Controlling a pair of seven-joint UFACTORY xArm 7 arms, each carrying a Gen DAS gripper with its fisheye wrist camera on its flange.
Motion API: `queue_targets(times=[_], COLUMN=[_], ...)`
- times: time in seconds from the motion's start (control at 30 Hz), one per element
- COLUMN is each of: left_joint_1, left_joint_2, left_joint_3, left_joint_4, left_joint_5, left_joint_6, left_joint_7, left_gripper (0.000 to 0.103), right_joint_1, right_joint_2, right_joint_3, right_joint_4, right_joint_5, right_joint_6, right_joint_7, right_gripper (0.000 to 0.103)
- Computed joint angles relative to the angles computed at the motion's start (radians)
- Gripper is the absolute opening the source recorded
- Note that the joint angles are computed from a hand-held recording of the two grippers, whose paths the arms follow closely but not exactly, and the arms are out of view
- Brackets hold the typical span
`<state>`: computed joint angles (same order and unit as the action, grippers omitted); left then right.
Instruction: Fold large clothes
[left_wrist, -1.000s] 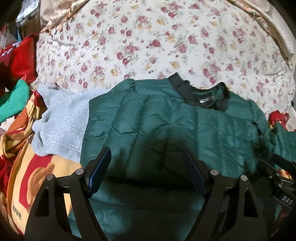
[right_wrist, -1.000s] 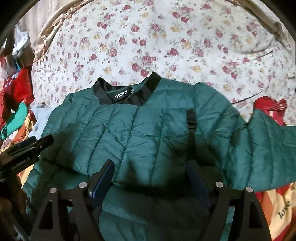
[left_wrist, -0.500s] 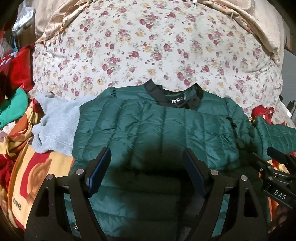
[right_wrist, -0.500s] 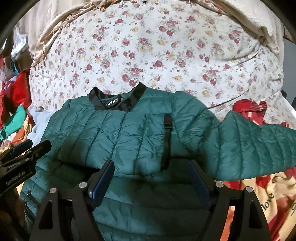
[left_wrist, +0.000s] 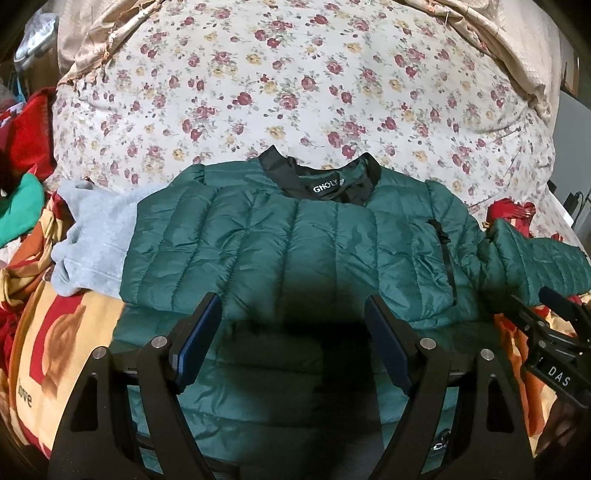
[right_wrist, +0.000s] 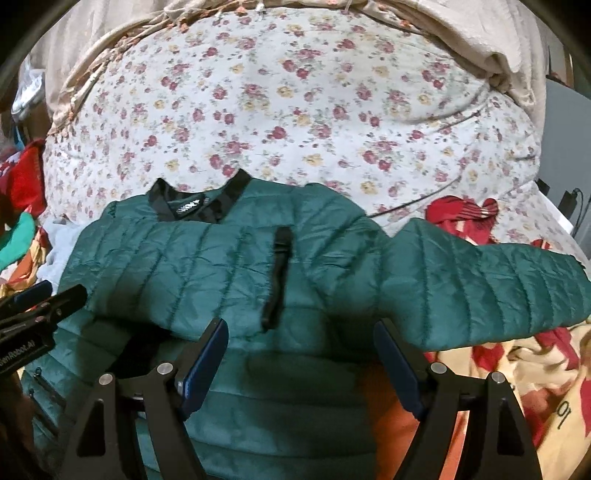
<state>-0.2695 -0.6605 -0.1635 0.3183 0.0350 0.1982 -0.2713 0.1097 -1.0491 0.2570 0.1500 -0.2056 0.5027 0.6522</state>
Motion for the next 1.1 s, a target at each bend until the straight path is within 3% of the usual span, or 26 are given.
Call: queue_targets(times=[0.5,1.1], left_joint_1=[-0.024,-0.055], left_joint_2=[0.072,0.152], left_joint_3=[0.020,0.095], left_joint_4=[0.031,0.048], left_joint_5=[-0.019,-0.083], left_joint_6=[-0.028,-0.064], left_joint_7=[0.010,0.078], left_gripper=[0.080,0.080], right_joint_1=[-0.142,-0.439], right_joint_2=[-0.060,-0.014], right_joint_3=[-0.086,-0.205], right_joint_4=[-0.064,-0.073], right_joint_5=[-0.015,-0.010], right_joint_6=[0.004,-0.086], right_joint_7=[-0.084,-0.233], right_gripper=[0.079,0.079])
